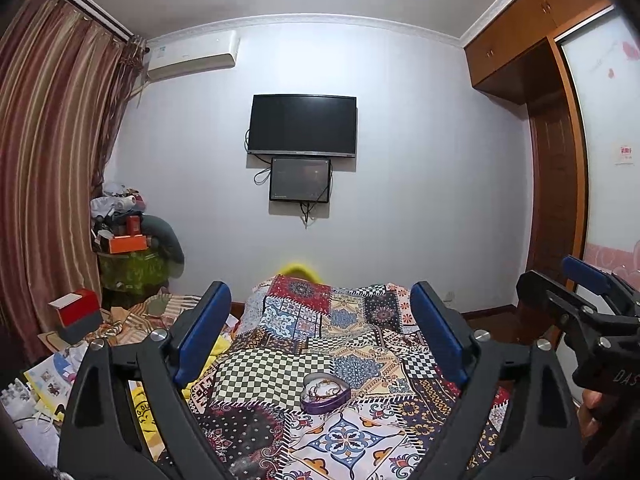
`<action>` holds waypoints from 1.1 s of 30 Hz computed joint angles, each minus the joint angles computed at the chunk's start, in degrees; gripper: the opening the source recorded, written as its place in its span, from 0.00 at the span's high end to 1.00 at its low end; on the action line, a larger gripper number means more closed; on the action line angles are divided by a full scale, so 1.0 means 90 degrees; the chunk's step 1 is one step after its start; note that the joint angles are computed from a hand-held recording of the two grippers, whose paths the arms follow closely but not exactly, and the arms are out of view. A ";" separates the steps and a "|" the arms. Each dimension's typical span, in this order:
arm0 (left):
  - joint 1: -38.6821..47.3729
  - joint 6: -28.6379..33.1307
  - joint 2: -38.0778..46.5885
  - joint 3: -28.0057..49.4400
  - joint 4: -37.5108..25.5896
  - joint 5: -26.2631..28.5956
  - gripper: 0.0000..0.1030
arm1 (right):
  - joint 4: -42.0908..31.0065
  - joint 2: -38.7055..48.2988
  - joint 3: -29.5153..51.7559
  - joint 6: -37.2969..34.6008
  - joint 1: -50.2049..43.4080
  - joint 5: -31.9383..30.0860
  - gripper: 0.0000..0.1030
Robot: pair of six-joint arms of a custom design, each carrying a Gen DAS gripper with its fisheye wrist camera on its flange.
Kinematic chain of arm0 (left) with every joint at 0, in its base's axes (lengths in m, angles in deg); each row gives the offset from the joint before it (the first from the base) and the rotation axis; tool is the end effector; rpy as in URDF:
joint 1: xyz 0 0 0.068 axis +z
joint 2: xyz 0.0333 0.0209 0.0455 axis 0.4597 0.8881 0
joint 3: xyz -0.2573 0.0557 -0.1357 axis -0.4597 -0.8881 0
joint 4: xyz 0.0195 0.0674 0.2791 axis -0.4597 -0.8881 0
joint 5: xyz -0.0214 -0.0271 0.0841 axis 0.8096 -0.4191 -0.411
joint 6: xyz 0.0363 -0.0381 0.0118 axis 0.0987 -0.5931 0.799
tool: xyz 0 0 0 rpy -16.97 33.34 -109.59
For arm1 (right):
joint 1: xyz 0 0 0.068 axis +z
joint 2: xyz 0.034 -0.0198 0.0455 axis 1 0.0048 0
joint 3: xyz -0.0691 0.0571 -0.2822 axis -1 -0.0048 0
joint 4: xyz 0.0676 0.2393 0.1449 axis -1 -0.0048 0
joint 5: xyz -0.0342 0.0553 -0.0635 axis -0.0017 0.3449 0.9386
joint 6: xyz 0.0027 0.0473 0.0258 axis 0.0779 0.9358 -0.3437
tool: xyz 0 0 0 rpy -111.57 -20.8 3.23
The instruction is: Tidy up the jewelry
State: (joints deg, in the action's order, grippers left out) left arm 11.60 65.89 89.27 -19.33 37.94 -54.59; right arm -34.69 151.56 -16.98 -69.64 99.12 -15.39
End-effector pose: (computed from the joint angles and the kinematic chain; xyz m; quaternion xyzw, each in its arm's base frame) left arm 0.2502 -0.0546 0.2807 -0.0824 0.7293 0.0437 0.6778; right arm 0.3002 0.0620 0.2887 -0.1790 0.7021 0.1811 0.6650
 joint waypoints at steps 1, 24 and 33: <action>0.0004 -0.0003 0.0020 0.0003 0.0008 0.0008 0.12 | -0.0030 0.0008 0.0019 -0.0002 -0.0013 -0.0029 0.00; -0.0042 -0.0032 0.0246 0.0125 -0.0066 0.0026 0.11 | -0.0311 -0.0116 -0.0005 0.0031 -0.0162 -0.0189 0.00; -0.0029 -0.0039 0.0208 0.0133 -0.0124 0.0038 0.08 | -0.0362 -0.0182 -0.0008 0.0060 -0.0208 -0.0234 0.00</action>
State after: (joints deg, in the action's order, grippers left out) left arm 11.33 65.55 91.15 -18.13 36.82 -54.25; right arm -37.95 149.92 -17.05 -69.10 97.24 -17.50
